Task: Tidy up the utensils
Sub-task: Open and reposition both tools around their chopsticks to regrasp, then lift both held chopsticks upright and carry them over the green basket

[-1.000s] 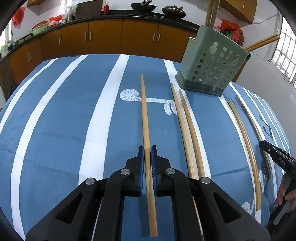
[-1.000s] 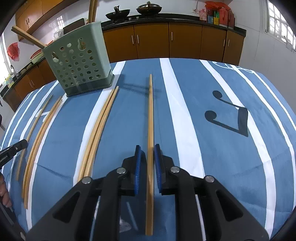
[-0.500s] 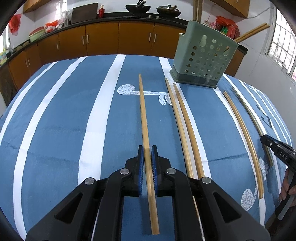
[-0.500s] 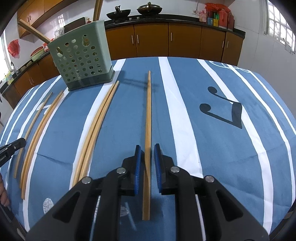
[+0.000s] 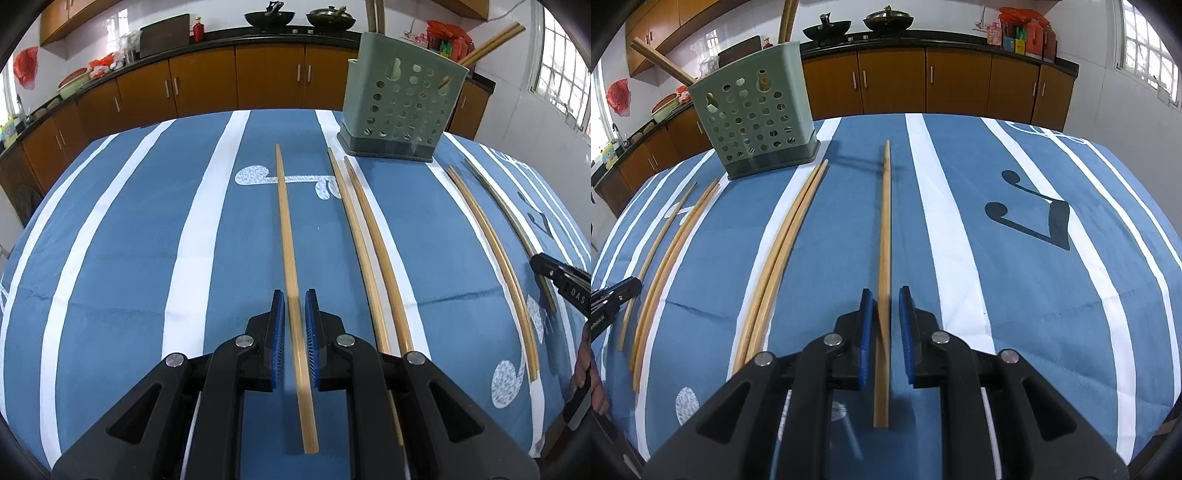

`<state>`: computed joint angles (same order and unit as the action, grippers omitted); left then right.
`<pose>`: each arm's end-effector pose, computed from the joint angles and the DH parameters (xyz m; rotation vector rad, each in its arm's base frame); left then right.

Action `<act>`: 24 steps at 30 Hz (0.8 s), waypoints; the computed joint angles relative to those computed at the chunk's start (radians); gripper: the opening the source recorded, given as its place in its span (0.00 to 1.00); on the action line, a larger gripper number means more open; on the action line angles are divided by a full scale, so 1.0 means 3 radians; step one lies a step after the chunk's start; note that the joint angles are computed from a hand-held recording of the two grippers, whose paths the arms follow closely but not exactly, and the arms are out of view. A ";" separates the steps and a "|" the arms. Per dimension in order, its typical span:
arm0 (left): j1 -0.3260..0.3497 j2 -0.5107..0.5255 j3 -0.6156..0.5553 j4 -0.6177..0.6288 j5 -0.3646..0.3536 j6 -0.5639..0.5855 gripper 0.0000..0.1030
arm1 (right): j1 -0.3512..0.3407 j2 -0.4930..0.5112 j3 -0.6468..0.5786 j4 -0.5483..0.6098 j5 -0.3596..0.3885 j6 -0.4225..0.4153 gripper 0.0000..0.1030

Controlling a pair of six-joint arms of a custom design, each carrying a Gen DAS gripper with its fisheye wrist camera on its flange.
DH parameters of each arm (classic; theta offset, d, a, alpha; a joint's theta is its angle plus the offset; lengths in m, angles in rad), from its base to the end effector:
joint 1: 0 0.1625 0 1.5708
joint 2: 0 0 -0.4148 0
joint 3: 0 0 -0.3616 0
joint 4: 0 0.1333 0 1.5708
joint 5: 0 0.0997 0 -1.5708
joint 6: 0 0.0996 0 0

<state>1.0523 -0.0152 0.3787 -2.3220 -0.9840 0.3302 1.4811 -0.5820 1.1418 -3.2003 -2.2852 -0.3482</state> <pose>-0.2706 -0.8546 0.0011 0.9077 2.3745 -0.5680 -0.0009 -0.7698 0.2498 -0.1845 -2.0827 1.0152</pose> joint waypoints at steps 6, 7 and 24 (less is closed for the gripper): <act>0.0006 0.0014 -0.0017 -0.0025 0.0007 0.0069 0.07 | -0.0006 -0.0010 0.0018 -0.0020 0.0017 -0.0010 0.08; 0.0009 0.0044 -0.0108 0.0068 -0.0002 0.0049 0.07 | -0.0010 -0.0033 0.0034 0.0010 0.0040 0.0036 0.08; -0.0042 0.0104 -0.0633 0.0106 -0.0288 0.0057 0.07 | 0.0123 -0.0256 0.0222 -0.0714 0.0308 -0.0184 0.08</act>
<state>1.0397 0.0159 0.1888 -2.2901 -1.0706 0.3472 1.5180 -0.6589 1.2083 -3.4145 -2.1927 -0.4033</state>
